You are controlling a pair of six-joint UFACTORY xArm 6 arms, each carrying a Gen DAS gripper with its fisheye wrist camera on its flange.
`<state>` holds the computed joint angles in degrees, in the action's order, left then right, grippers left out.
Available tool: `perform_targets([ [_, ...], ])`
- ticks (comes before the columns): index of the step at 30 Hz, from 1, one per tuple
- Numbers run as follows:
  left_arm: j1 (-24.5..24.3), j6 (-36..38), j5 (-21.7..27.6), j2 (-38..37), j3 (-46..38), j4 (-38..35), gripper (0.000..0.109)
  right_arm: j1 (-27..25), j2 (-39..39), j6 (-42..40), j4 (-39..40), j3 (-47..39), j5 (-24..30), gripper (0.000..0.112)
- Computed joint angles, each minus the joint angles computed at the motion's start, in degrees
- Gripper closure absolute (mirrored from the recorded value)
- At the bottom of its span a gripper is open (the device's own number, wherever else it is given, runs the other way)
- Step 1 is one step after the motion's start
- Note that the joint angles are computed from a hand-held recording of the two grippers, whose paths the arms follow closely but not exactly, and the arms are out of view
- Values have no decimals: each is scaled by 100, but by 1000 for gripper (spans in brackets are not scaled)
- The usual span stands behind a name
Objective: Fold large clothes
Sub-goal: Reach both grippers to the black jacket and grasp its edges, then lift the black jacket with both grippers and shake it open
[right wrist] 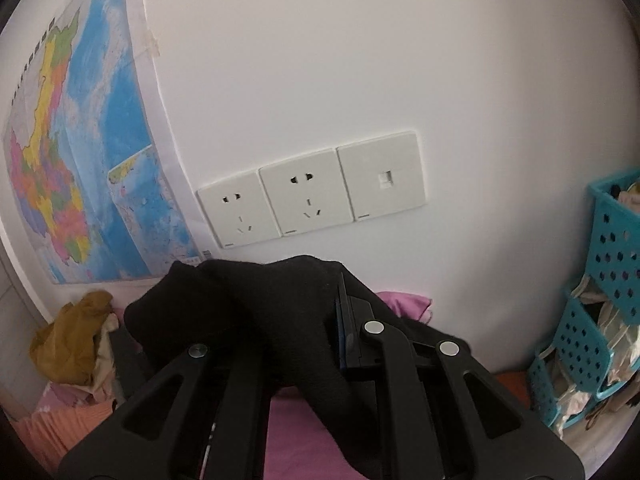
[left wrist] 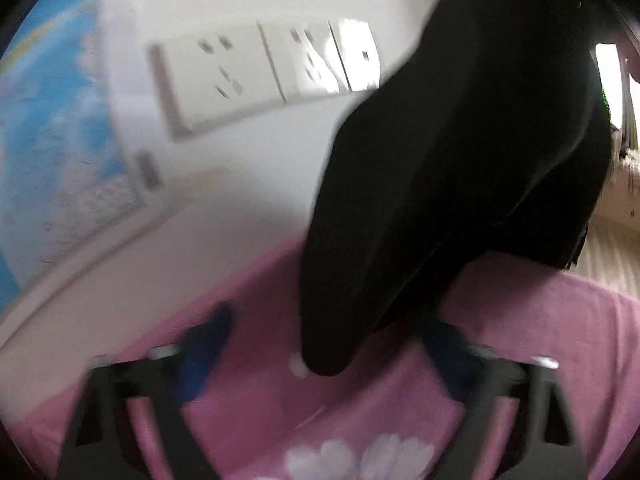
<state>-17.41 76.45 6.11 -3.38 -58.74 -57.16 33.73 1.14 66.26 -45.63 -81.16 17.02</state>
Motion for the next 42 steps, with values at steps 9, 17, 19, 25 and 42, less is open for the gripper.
perform_targets([
  [9, 50, -4782, -497, 525, -637, 4778, 102, -231, -511, 156, -329, -32, 836, 104],
  [17, -240, -6012, -40, 542, -1857, 5384, 102, 165, -1156, 5, -1300, -729, 1832, 104],
  [19, -276, -5918, -105, 416, -1967, 5092, 102, 458, -1195, -203, -1605, -1129, 2187, 104],
  [25, -192, -6563, -727, -296, -2191, 5426, 102, 1759, -1261, -592, -2927, -2278, 3235, 104],
  [42, 1896, -5000, 1297, -6185, 426, 3524, 102, 5287, -1958, -853, -3133, -1602, 3886, 104],
])
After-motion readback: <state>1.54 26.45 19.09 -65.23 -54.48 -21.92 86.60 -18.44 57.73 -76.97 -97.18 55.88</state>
